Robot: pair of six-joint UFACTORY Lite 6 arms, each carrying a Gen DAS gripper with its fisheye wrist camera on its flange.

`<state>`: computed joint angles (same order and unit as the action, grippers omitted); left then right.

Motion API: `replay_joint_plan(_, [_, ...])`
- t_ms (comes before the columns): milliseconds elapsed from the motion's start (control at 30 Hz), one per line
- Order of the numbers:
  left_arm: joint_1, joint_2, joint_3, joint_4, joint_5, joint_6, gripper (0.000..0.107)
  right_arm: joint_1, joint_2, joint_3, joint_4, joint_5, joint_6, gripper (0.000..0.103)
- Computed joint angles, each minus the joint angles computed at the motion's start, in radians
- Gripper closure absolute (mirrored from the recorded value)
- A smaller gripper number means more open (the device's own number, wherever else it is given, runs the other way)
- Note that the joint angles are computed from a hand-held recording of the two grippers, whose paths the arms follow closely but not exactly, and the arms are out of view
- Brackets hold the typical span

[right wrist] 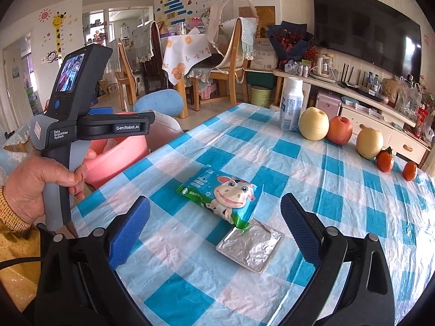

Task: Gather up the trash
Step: 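Move both tools back over the table toward the cow-print pack and foil packet, then grasp the cow-print wipe pack with the left tool while the right tool grasps the silver foil packet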

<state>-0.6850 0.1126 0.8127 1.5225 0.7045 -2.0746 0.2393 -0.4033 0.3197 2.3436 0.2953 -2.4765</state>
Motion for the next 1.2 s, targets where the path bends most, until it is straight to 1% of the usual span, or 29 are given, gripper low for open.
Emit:
replay_joint_plan(133, [-0.034, 0.022, 0.026, -0.009, 0.017, 0.013, 0.012, -0.081, -0.003, -0.007, -0.12, 0.043, 0.069, 0.006])
replay_joint_plan(400, [-0.079, 0.045, 0.055, 0.015, -0.002, -0.016, 0.012, -0.273, -0.061, -0.02, -0.324, 0.123, 0.168, 0.006])
replay_joint_plan(633, [-0.122, 0.105, 0.12, 0.025, -0.036, -0.007, 0.012, -0.5, -0.081, 0.008, -0.542, 0.266, 0.304, 0.006])
replay_joint_plan(733, [-0.141, 0.135, 0.148, 0.041, -0.072, -0.02, 0.012, -0.605, -0.08, 0.028, -0.605, 0.331, 0.331, 0.006])
replay_joint_plan(867, [-0.162, 0.181, 0.191, 0.062, -0.128, -0.017, 0.012, -0.73, -0.058, 0.071, -0.646, 0.396, 0.329, 0.006])
replay_joint_plan(900, [-0.162, 0.195, 0.204, 0.065, -0.156, -0.012, 0.012, -0.761, -0.045, 0.084, -0.661, 0.418, 0.334, 0.006])
replay_joint_plan(933, [-0.155, 0.214, 0.222, 0.061, -0.21, -0.001, 0.012, -0.789, -0.029, 0.1, -0.675, 0.437, 0.344, 0.006])
replay_joint_plan(1100, [-0.156, 0.317, 0.304, -0.019, -0.329, 0.066, 0.012, -0.876, 0.066, 0.177, -0.744, 0.501, 0.388, 0.006])
replay_joint_plan(1200, [-0.144, 0.355, 0.329, -0.016, -0.396, 0.001, 0.012, -0.894, 0.086, 0.194, -0.773, 0.515, 0.397, 0.006])
